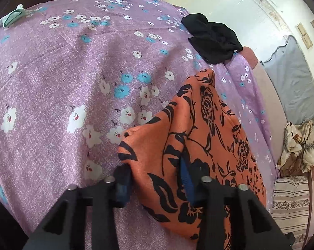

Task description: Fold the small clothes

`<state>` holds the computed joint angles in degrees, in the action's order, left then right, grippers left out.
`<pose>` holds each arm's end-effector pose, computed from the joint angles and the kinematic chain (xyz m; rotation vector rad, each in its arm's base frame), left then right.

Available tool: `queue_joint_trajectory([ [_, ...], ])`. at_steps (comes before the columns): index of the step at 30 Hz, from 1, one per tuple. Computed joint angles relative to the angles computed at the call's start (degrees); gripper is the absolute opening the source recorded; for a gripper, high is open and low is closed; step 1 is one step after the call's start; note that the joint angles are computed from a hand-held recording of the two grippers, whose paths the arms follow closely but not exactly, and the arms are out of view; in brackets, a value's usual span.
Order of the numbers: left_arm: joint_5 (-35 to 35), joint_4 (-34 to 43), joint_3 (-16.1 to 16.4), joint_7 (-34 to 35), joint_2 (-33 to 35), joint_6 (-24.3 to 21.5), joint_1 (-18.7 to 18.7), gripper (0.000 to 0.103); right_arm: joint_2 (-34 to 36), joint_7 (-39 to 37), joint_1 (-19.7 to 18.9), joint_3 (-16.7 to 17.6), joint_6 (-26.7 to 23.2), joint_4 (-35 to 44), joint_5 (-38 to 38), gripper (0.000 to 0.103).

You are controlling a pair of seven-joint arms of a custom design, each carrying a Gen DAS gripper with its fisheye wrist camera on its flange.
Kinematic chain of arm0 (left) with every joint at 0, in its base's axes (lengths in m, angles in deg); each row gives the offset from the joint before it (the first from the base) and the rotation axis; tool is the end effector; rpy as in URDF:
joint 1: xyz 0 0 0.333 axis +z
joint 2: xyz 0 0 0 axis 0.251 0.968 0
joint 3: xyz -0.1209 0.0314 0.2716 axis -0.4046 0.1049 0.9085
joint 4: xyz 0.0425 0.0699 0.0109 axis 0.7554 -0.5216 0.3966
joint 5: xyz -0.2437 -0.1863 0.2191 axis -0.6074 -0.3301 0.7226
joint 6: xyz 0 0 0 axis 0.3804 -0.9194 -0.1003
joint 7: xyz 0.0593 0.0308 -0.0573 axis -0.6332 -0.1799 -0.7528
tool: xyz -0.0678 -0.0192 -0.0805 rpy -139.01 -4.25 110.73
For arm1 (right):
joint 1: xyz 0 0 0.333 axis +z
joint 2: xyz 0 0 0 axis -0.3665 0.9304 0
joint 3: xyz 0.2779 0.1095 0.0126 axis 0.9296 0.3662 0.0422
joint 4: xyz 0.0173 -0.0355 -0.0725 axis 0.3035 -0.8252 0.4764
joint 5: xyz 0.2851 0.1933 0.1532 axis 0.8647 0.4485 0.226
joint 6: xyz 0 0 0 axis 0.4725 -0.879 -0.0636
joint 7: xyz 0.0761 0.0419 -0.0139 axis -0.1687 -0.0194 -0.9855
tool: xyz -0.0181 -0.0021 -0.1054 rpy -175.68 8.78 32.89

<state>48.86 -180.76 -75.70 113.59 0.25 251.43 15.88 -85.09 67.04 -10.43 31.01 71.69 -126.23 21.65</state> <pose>0.4319 -0.0275 0.4624 -2.6360 0.8010 -0.9723 0.5678 0.1393 0.4741 -1.7052 1.5758 0.2188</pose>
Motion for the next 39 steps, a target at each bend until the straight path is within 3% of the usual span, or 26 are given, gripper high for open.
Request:
queue_joint_trajectory([
  [3, 2.12, 0.63, -1.69, -0.59, -0.11, -0.11, 1.41, 0.026, -0.18, -0.94, -0.10, -0.10, -0.34, -0.20, 0.65, 0.020],
  [10, 13.39, 6.08, -6.75, 0.14, -1.38, -2.65, 4.27, 0.022, -0.43, -2.81, -1.83, -1.31, -5.73, 0.14, 5.03, 0.020],
  [18, 23.29, 16.26, -10.47, 7.43, 3.16, -4.18, -0.02, 0.018, -2.69, -4.57, -4.72, -3.70, -7.42, -0.31, 14.11, 0.024],
  [23, 24.67, 20.60, -11.21, 12.82, 8.15, -4.16, -5.52, 0.011, -0.35, -4.22, -7.57, -5.25, -15.53, 3.70, 21.44, 0.025],
  [24, 24.71, 20.96, -11.39, 13.40, 8.82, -4.46, -6.40, 0.011, 0.99, -3.75, -8.30, -5.39, -17.61, 5.50, 22.99, 0.028],
  [26, 25.00, 21.58, -11.67, 15.17, 10.50, -4.99, -8.18, 0.011, 3.82, -2.22, -9.53, -4.96, -20.74, 9.17, 25.12, 0.062],
  [27, 25.41, 21.95, -11.97, 16.14, 11.24, -6.13, -8.96, 0.011, 5.97, -0.79, -10.16, -4.53, -22.42, 11.68, 26.36, 0.088],
  [30, 20.83, 20.51, -9.58, 22.90, 11.01, -6.29, -12.84, 0.017, 12.90, 2.24, -11.38, -2.49, -25.17, 20.29, 24.83, 0.090],
  [32, 9.78, 16.73, -3.71, 35.60, 8.97, -2.17, -18.98, 0.035, 17.35, 4.65, -11.65, -0.98, -26.30, 26.02, 20.99, 0.090],
  [33, 5.15, 14.58, -1.68, 41.71, 7.37, -0.43, -21.29, 0.051, 20.43, 6.72, -11.59, -0.21, -27.74, 30.04, 18.41, 0.090],
  [34, 4.53, 12.20, -1.23, 44.91, 5.24, 1.12, -21.59, 0.062, 23.01, 8.68, -11.47, 0.51, -28.52, 33.42, 16.41, 0.090],
  [35, 6.32, 10.64, -2.51, 45.13, 3.73, 2.06, -19.89, 0.066, 25.00, 10.14, -11.23, 1.19, -28.63, 36.12, 14.67, 0.090],
  [39, 9.81, 4.25, -3.45, 49.04, -2.92, 4.77, -16.49, 0.067, 33.36, 13.92, -9.00, 3.17, -28.72, 49.22, 5.72, 0.089],
])
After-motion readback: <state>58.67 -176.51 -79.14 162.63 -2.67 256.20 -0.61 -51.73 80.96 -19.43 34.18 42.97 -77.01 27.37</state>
